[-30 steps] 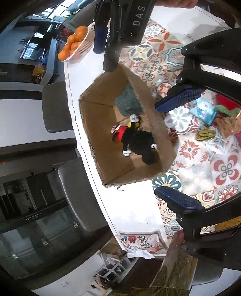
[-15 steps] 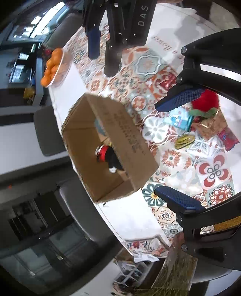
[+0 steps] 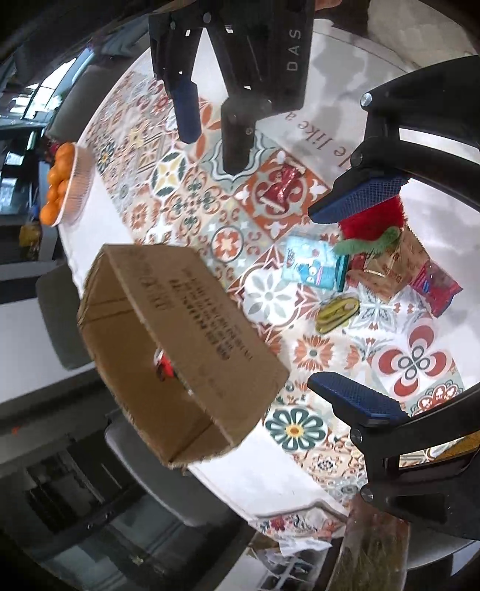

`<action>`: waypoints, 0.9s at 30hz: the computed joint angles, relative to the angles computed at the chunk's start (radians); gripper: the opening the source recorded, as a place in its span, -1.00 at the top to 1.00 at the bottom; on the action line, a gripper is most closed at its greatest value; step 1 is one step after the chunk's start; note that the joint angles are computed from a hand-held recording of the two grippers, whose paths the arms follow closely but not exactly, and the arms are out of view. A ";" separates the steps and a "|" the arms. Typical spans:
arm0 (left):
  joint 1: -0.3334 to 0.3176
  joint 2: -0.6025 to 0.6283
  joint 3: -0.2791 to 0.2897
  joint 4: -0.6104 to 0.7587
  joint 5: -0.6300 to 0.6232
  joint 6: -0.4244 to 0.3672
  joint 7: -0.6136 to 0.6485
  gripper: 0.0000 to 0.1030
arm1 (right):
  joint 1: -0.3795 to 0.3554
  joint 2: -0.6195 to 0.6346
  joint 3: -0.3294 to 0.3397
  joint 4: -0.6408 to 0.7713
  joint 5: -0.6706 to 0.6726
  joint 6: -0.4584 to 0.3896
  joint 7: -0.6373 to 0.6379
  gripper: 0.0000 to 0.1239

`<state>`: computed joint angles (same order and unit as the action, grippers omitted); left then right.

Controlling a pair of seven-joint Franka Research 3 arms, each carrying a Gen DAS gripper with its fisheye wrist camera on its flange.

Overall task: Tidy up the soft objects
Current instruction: 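Move both tools back toward the remaining items beside the box, then grasp the blue tissue pack with the left tool while the right tool grasps the red candy packet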

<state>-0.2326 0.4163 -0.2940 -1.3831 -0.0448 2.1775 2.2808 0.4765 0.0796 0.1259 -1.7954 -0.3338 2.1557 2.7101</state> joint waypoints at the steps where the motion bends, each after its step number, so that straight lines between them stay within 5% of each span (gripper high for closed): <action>1: -0.004 0.013 0.000 0.015 0.006 -0.018 0.004 -0.60 | -0.003 0.001 0.000 -0.007 0.018 0.005 -0.006 0.12; 27: -0.129 0.322 0.033 0.364 0.142 -0.317 0.010 -0.60 | -0.027 0.067 -0.017 -0.139 0.307 0.123 -0.153 0.12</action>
